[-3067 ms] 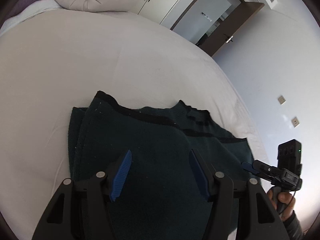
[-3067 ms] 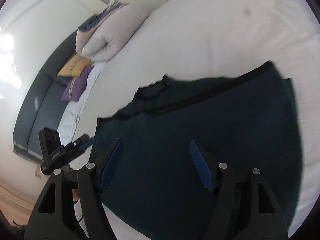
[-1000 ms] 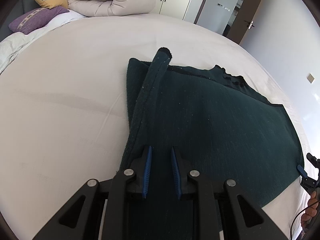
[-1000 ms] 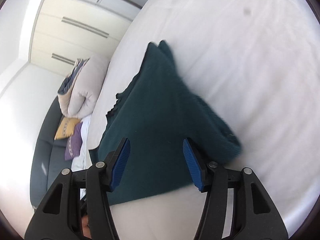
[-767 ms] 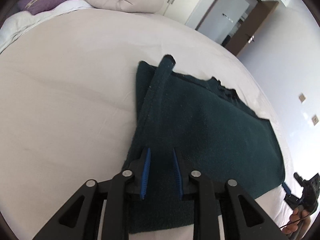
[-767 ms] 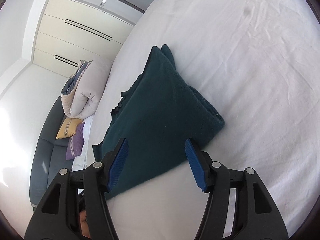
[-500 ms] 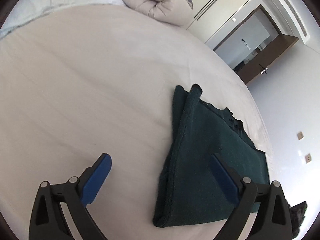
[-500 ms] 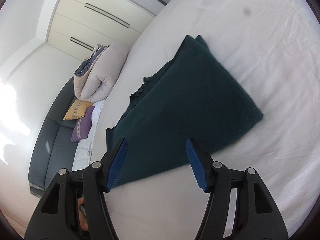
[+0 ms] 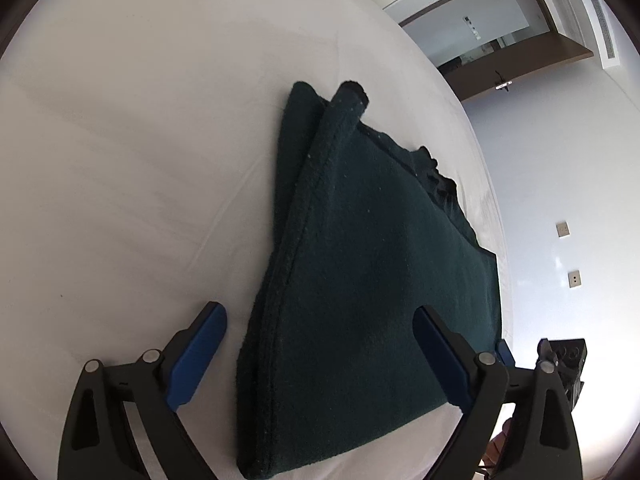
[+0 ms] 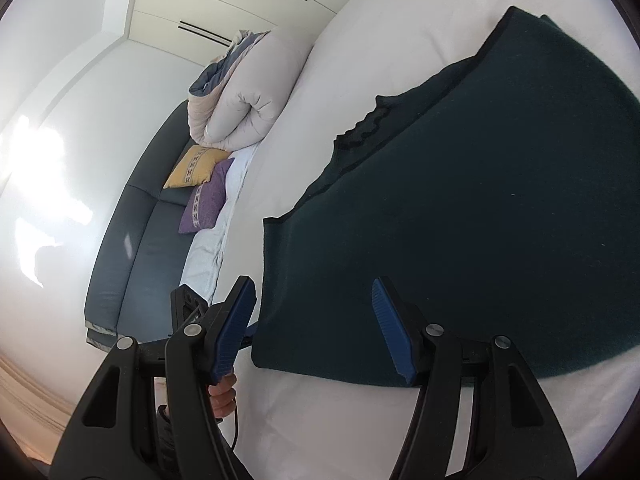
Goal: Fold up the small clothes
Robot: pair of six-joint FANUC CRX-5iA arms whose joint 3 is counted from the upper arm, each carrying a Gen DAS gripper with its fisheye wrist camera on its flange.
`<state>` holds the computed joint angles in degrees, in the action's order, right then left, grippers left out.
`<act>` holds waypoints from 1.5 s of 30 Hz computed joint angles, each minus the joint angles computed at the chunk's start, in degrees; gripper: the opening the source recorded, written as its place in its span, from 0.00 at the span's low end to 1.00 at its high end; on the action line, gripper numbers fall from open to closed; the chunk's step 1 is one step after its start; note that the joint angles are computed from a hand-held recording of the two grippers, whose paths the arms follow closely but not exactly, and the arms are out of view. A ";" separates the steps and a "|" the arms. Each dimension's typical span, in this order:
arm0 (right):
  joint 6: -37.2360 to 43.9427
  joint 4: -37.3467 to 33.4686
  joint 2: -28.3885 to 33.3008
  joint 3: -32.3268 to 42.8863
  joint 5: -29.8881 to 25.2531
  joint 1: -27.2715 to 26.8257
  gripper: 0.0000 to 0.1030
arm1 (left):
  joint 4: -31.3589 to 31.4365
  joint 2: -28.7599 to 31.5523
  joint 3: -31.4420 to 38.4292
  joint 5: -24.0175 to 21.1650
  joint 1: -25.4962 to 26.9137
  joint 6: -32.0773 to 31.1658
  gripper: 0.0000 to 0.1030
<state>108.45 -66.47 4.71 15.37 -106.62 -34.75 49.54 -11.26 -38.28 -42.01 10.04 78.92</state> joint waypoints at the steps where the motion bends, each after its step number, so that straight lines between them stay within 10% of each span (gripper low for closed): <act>1: -0.39 -0.10 0.25 0.08 0.19 0.99 0.58 | 1.58 0.14 -0.37 -0.60 0.08 -0.44 0.87; 7: -3.67 0.05 3.01 0.79 1.18 7.73 0.58 | 8.71 1.59 -2.18 -3.68 0.92 -1.36 0.61; 11: -4.71 -1.05 3.91 0.87 1.72 10.44 0.58 | 14.94 2.90 -4.15 -5.91 1.09 -4.85 0.17; 26: -8.55 -3.76 8.71 2.45 1.38 10.79 0.63 | 10.12 0.65 4.10 0.91 -7.68 -1.44 0.13; 40: -19.25 -14.45 21.36 14.99 -3.58 1.92 0.70 | 6.17 20.79 23.53 4.69 -25.81 -0.13 0.13; 45: -20.82 -13.61 24.36 19.14 -3.40 2.28 0.69 | 0.70 23.46 26.38 3.76 -27.99 1.42 0.40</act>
